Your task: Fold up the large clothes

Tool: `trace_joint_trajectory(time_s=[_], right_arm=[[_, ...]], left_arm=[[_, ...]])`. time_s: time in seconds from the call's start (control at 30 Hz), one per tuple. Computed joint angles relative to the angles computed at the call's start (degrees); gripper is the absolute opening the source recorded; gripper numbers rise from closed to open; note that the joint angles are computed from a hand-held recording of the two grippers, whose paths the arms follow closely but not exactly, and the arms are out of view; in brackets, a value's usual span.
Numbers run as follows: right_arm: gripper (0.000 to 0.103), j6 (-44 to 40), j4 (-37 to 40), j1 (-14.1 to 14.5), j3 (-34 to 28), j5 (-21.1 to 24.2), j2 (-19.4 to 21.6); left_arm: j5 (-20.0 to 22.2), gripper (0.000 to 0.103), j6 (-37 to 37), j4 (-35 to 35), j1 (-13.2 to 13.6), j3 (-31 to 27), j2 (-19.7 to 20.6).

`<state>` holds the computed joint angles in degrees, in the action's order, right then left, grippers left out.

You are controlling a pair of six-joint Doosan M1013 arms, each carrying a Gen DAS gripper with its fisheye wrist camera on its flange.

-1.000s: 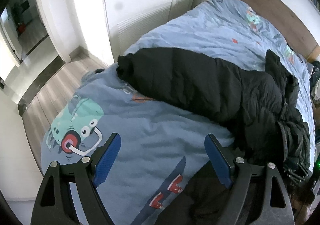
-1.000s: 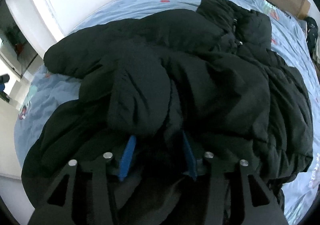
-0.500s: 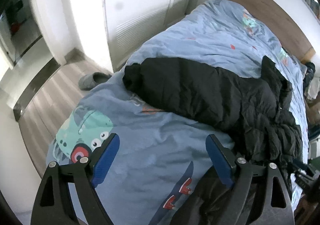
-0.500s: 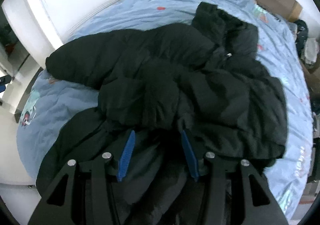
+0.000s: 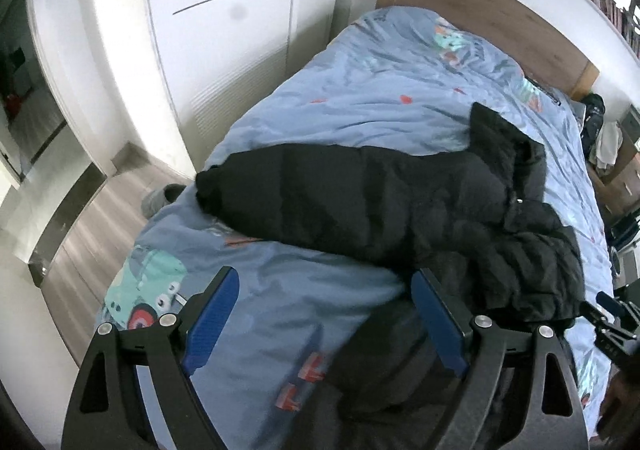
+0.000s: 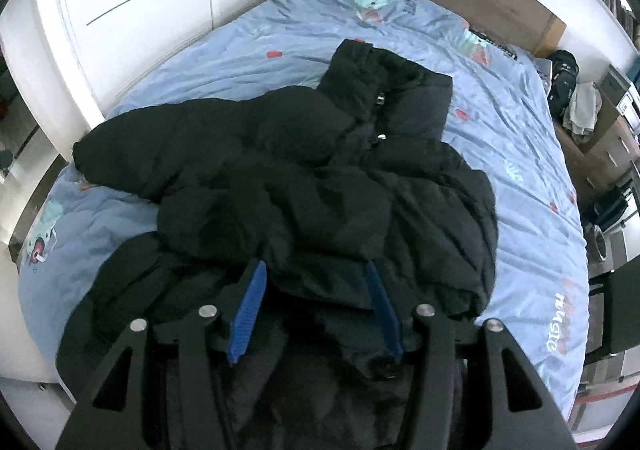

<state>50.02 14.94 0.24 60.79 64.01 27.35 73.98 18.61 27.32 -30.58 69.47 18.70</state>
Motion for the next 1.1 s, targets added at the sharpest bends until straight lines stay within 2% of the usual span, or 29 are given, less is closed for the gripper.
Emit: trace_joint_trajectory(time_s=[0.27, 0.43, 0.73, 0.93, 1.1], right_arm=[[0.051, -6.9, 7.6, -6.0, -6.2, 4.6, 3.2], [0.051, -6.3, 8.6, -7.6, -9.3, 5.7, 5.4], [0.051, -1.7, 2.8, -6.5, -10.3, 2.0, 7.9], [0.051, 2.4, -0.2, -5.1, -11.7, 0.3, 10.0], [0.051, 4.7, -1.9, -4.2, -16.4, 0.2, 13.5]], left_arm=[[10.9, 0.087, -0.2, 2.5, -5.7, -17.4, 10.1], [12.7, 0.087, 1.6, 3.3, -6.9, -23.4, 13.8], [5.3, 0.087, 8.0, -1.4, -4.4, -22.3, 16.8], [3.8, 0.087, 12.8, -2.6, -2.8, -23.6, 18.9], [2.1, 0.087, 15.5, -3.6, -1.7, -26.0, 21.5]])
